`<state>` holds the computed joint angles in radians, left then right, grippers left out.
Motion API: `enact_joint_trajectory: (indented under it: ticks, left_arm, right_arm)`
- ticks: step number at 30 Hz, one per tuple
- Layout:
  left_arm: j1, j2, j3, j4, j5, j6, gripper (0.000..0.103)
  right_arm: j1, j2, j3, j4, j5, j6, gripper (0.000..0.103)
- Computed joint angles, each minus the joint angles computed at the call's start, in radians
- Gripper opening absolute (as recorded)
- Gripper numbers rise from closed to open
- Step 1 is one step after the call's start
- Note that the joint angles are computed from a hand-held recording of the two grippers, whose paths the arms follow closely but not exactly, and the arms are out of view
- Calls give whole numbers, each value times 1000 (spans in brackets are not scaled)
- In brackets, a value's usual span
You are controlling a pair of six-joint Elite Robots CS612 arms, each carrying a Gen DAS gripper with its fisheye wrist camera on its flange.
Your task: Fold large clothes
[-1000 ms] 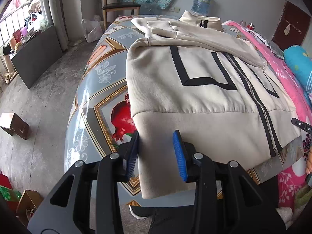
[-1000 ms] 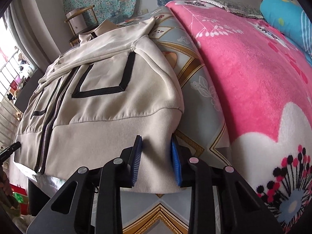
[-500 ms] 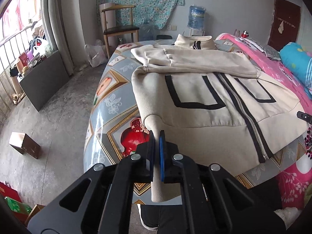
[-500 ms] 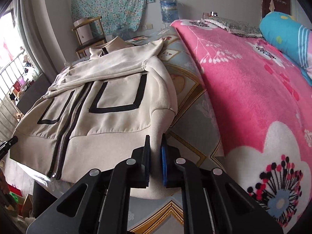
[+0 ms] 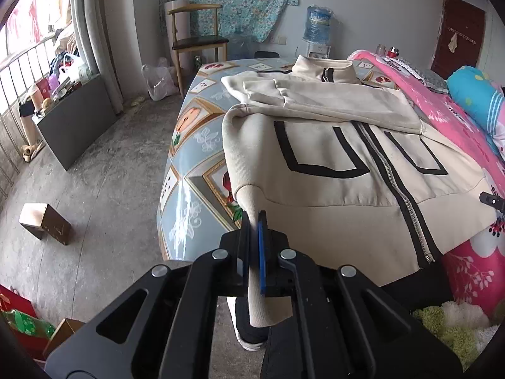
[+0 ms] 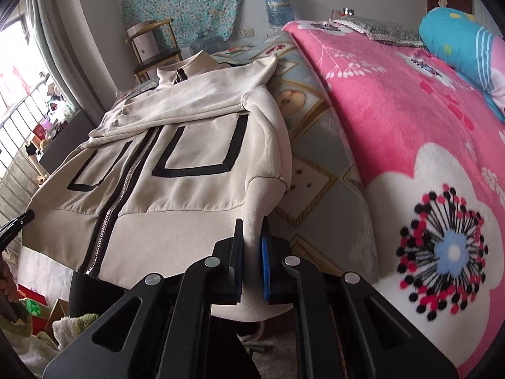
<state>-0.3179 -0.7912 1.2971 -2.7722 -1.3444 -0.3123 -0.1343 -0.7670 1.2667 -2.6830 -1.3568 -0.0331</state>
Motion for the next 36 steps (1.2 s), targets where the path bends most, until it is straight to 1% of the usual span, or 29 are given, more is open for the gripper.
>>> enact_joint_trajectory:
  ticks: [3, 5, 9, 12, 14, 17, 19, 21, 22, 24, 25, 27, 28, 29, 30, 31, 33, 34, 36]
  left_arm:
    - [9, 7, -1, 20, -35, -32, 4]
    - [16, 11, -7, 5, -63, -44, 4]
    - [22, 18, -40, -36, -67, -18, 4]
    - [30, 40, -96, -23, -90, -19, 4]
    - [42, 68, -156, 9, -121, -36, 4]
    - [64, 123, -262, 70, -174, -70, 4]
    - [80, 171, -351, 124, -215, -92, 4]
    - [96, 222, -444, 192, -257, -113, 5]
    - [105, 251, -496, 230, -279, -125, 8]
    - [116, 295, -570, 276, -308, -145, 9]
    - [123, 318, -610, 307, -335, -159, 11]
    - [135, 344, -654, 330, -382, -187, 16]
    - [135, 347, -657, 326, -372, -197, 27]
    - [132, 341, -648, 319, -325, -199, 34]
    - [132, 336, -639, 306, -296, -200, 44]
    - [135, 328, -621, 277, -286, -210, 44]
    - [142, 313, -594, 247, -283, -232, 44]
    - [143, 305, -581, 237, -273, -239, 44]
    - [144, 284, -544, 209, -264, -245, 44]
  right_arm:
    - [-2, 11, -6, 25, 5, 28, 9]
    - [-5, 12, -13, 17, 22, 30, 9]
    - [-1, 18, -47, -17, 27, -3, 9]
    - [4, 50, -122, 2, 35, -23, 9]
    - [9, 81, -189, 30, 32, -36, 9]
    - [16, 148, -324, 107, 39, -43, 9]
    - [17, 207, -436, 173, 54, -31, 9]
    - [19, 279, -573, 266, 66, -4, 10]
    - [19, 317, -643, 318, 70, 14, 10]
    - [18, 397, -796, 443, 83, 52, 11]
    - [16, 429, -854, 485, 97, 72, 12]
    - [7, 494, -975, 568, 145, 109, 19]
    - [2, 507, -998, 577, 177, 126, 22]
    - [-3, 513, -1002, 569, 206, 138, 27]
    - [-7, 509, -992, 549, 232, 150, 34]
    - [-10, 506, -983, 530, 239, 158, 37]
    - [-11, 483, -939, 472, 210, 178, 53]
    - [-13, 467, -908, 436, 199, 190, 54]
    - [-21, 431, -841, 377, 215, 215, 54]
